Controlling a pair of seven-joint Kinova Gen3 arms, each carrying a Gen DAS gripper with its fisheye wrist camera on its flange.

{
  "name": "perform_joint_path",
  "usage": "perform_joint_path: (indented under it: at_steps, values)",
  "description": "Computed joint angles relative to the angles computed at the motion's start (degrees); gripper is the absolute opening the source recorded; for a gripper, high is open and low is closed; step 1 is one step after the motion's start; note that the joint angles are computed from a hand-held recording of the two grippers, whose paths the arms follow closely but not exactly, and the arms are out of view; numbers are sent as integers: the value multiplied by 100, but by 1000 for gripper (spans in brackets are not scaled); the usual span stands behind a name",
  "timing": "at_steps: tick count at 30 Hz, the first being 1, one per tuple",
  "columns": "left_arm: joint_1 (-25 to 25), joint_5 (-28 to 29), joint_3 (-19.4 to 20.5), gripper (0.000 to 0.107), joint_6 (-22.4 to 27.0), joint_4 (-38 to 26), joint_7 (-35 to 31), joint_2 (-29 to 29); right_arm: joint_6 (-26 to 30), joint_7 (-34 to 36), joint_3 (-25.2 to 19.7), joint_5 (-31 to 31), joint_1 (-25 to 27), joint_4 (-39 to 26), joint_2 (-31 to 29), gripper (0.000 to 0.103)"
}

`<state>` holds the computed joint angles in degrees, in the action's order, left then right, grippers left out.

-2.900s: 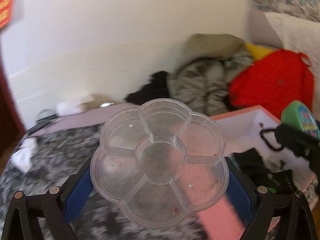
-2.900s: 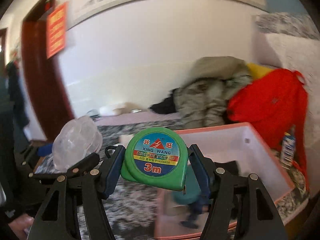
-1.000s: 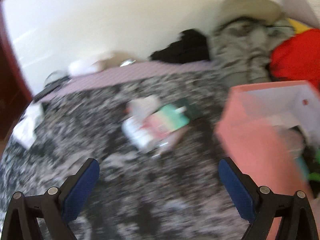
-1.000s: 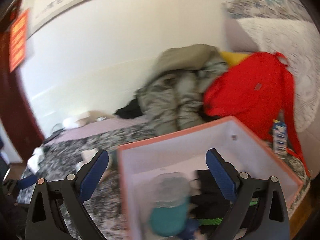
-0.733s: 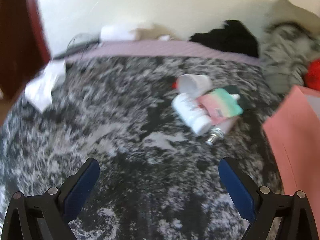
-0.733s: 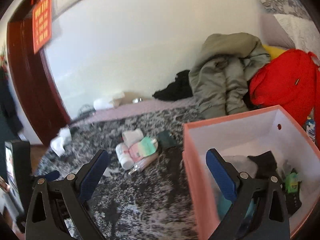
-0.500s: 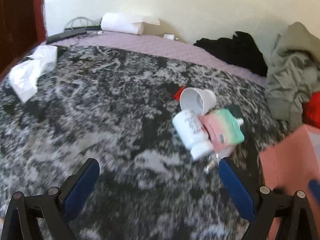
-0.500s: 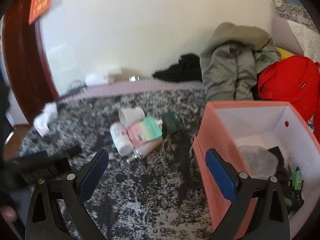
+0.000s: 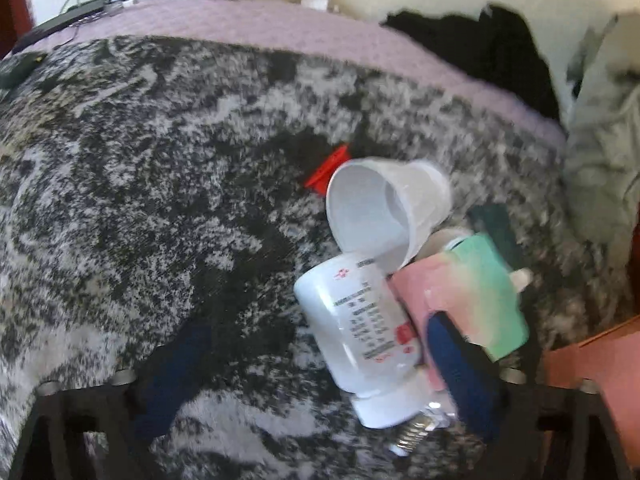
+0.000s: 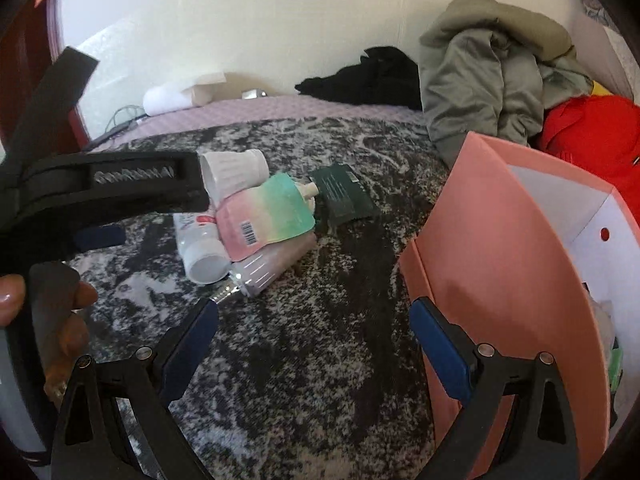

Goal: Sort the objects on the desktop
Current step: 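Move both tools back to the white pill bottle and LED bulb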

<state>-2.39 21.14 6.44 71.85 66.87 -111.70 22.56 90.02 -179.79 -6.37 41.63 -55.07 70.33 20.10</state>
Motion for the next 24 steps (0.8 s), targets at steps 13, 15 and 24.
perform_joint_path:
  at_steps: [13,15,24]
  values:
    - [-57,-98,-194,91,-48,-100,467,66,-961,29,110,-343,389,269,210,97]
    - [-26,-294,-257,90,-124,-165,709,41,-1000,-69,176,-300,373,281,262,97]
    - [-222,-44,-3,88,419,-525,787,286,-1423,-579,328,-116,562,385,305,94]
